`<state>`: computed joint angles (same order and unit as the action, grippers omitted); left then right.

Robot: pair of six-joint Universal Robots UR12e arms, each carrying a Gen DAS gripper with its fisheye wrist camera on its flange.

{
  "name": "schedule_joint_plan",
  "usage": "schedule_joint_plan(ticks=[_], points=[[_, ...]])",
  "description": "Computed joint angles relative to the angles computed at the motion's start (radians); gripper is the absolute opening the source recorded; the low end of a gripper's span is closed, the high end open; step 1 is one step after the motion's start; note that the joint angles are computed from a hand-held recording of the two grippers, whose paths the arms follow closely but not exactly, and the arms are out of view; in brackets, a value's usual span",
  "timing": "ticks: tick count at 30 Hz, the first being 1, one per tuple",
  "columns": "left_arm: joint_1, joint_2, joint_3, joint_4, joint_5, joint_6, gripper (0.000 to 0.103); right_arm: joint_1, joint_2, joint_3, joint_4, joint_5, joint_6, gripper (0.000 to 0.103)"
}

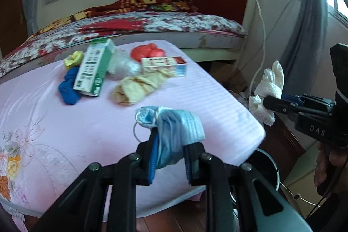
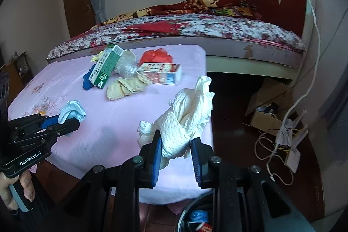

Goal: Collect trash
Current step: 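Carry the tissue and sock over the bin and open both tools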

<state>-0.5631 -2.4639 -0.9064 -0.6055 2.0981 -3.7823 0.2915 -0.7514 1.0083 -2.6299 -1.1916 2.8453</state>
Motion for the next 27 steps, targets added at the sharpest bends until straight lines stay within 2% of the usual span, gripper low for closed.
schedule_joint_plan(ticks=[11, 27], points=[[-0.023, -0.088, 0.160, -0.050, -0.065, 0.076, 0.022, -0.041, -0.048, 0.084, -0.026, -0.032, 0.002, 0.027], [-0.050, -0.244, 0.442, -0.186, -0.177, 0.150, 0.022, -0.092, -0.080, 0.158, 0.041, -0.043, -0.052, 0.027]])
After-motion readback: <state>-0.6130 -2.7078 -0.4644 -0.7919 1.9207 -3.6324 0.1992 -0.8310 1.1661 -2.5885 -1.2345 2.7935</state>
